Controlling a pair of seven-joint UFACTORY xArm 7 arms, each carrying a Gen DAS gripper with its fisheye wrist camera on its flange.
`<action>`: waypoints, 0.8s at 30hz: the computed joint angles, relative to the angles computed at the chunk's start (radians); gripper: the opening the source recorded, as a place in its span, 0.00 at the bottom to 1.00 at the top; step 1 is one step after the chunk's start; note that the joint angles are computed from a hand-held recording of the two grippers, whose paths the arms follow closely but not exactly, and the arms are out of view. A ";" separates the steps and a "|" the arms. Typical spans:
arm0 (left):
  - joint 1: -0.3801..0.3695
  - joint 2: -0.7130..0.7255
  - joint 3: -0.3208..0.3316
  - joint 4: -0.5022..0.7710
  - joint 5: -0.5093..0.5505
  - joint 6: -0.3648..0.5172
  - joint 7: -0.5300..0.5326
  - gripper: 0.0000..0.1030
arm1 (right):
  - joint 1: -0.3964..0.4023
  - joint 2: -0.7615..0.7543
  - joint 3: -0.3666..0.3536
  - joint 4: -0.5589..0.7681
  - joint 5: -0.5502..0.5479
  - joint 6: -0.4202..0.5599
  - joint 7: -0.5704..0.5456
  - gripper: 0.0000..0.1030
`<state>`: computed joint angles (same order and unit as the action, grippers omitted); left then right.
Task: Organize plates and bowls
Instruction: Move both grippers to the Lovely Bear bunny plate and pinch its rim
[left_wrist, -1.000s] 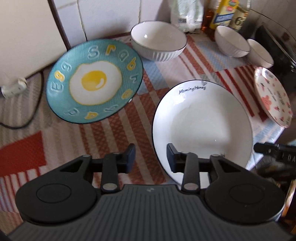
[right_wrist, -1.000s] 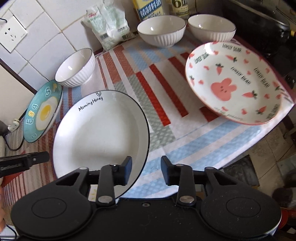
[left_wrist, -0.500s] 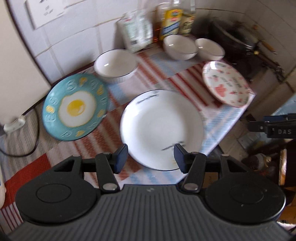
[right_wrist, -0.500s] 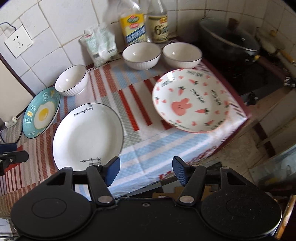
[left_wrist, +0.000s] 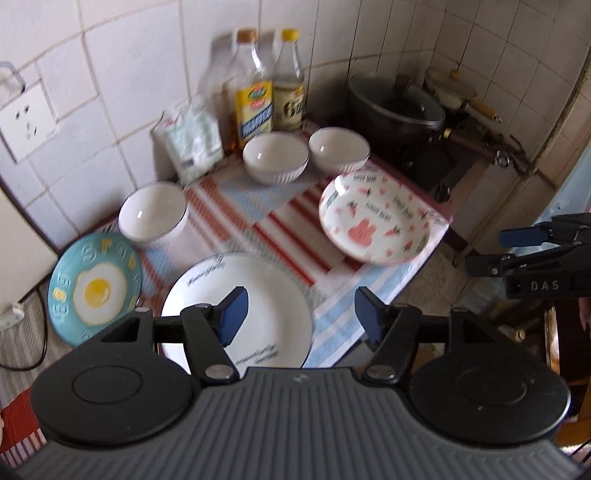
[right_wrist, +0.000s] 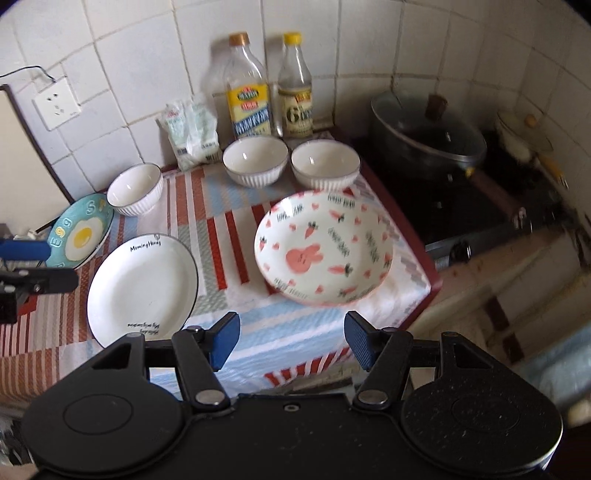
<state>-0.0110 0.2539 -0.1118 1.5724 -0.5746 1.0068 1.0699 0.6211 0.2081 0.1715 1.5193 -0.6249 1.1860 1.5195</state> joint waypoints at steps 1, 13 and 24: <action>-0.013 -0.012 -0.005 -0.020 -0.004 -0.027 -0.023 0.62 | -0.010 -0.031 -0.004 -0.044 -0.010 -0.029 -0.018 0.66; -0.194 0.020 -0.072 -0.174 0.006 -0.433 -0.337 0.62 | -0.267 -0.323 -0.031 -0.607 -0.333 -0.636 -0.039 0.66; -0.332 0.286 -0.030 -0.019 0.366 -0.494 -0.755 0.59 | -0.435 -0.168 -0.088 -0.692 -0.208 -0.939 -0.203 0.58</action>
